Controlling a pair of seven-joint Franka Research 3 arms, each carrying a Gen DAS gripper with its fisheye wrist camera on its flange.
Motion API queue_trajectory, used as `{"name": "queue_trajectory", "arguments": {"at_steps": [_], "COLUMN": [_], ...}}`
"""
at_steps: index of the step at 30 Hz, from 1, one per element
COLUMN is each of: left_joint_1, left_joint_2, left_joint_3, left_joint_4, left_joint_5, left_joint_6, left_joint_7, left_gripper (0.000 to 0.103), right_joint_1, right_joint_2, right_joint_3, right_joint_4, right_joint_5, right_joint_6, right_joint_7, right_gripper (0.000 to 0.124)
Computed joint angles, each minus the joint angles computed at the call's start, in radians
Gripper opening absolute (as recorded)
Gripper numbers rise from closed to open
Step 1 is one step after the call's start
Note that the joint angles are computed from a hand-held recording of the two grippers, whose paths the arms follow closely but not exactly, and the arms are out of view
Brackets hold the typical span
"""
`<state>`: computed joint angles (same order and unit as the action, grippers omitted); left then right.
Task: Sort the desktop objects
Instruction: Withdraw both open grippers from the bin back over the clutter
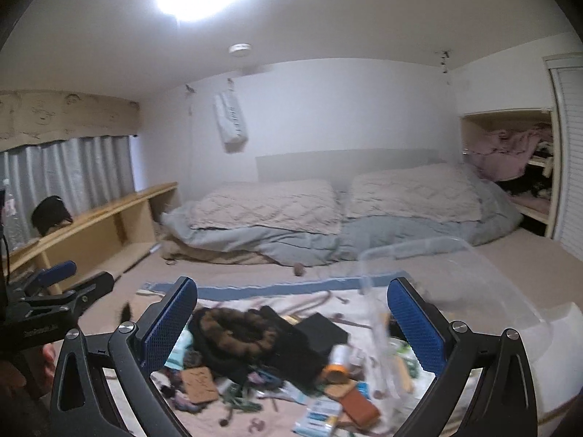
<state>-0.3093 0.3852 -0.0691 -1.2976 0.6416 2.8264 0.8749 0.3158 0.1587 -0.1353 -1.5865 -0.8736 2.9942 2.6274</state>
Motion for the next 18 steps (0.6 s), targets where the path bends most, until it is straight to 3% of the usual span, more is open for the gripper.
{"name": "queue_trajectory", "arguments": {"at_steps": [2,4,6,11,18], "left_joint_1": [-0.009,0.005,-0.004,0.023,0.014], "left_joint_2": [-0.004,0.015,0.032,0.099,0.192], "left_joint_3": [0.046,0.041,0.071,0.051,0.039], "left_joint_4": [-0.026,-0.005,0.013,0.095,0.215], "left_joint_5": [0.051,0.050,0.086,0.019,-0.041], "left_joint_6": [0.043,0.031,0.043,0.037,0.000], "left_joint_7": [-0.083,-0.069,-0.122,-0.119,-0.038], "left_gripper": [0.103,0.103,0.103,0.103,0.103], "right_joint_1": [0.007,-0.014,-0.018,0.011,0.006], "right_joint_2": [0.027,0.058,0.092,0.163,0.232], "right_joint_3": [-0.008,0.022,0.033,0.005,0.031], "right_joint_4": [0.024,0.043,0.073,0.141,0.209], "right_joint_5": [-0.015,0.090,0.161,0.249,0.405], "right_joint_6": [0.026,0.052,0.056,0.052,0.003], "right_joint_7": [0.026,-0.082,-0.153,-0.246,-0.479], "right_gripper": [0.103,0.103,0.103,0.103,0.103]}}
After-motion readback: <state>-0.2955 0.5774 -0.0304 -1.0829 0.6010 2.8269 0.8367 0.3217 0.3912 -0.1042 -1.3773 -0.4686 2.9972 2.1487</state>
